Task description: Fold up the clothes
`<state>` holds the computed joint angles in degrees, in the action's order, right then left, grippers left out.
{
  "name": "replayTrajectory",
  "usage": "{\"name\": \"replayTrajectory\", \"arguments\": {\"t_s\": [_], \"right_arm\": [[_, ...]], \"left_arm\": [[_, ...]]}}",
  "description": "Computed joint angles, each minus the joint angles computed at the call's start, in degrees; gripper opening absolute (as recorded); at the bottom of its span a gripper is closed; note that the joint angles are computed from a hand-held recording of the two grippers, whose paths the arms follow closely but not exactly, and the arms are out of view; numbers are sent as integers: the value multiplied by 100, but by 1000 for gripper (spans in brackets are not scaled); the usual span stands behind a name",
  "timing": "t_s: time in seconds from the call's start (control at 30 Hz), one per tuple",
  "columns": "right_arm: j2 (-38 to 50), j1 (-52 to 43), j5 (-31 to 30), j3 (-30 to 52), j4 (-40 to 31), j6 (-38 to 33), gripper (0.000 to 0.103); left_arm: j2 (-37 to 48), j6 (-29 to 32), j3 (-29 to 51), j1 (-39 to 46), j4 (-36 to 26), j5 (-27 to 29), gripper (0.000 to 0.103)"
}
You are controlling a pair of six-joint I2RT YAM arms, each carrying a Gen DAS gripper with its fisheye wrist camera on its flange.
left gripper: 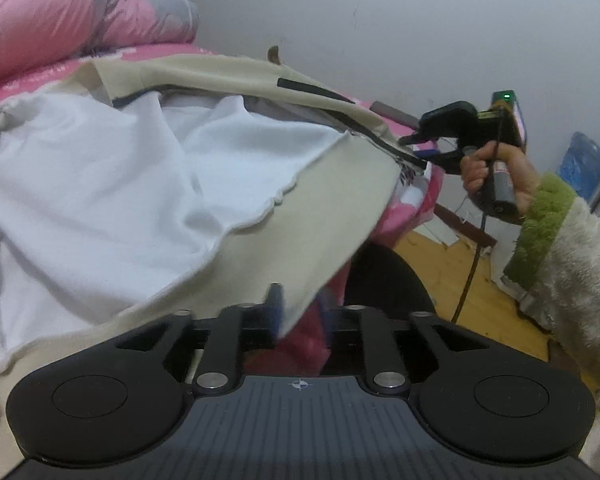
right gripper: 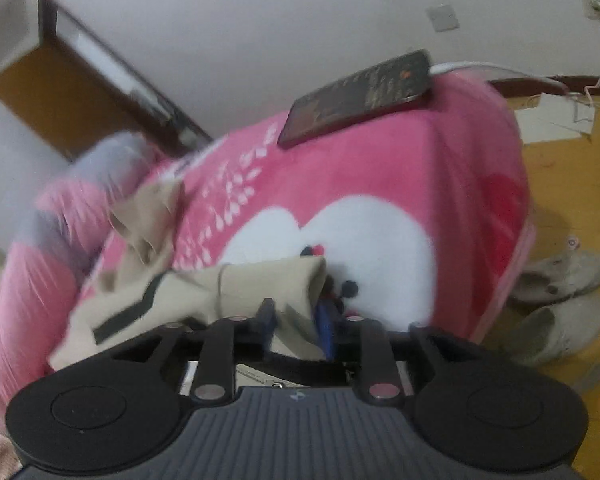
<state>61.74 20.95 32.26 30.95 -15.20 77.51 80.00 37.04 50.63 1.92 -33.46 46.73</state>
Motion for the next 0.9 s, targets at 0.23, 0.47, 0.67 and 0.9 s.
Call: {"name": "replayTrajectory", "arguments": {"t_s": [0.23,0.47,0.67,0.9], "right_arm": [[-424,1700,1998,1063,-2037,767,39],[1557,2865,1900,2738,-601,-1498,61],[3767,3164,206,4680,457,-3252,61],[5595,3535,-551,6551,-1107,-3728,60]], "left_arm": [[32,52,323,1292,-625,610,57],[93,-453,434,2847,-330,796,68],[279,-605,559,3720,-129,635,68],[498,-68,515,4180,-151,476,68]]}}
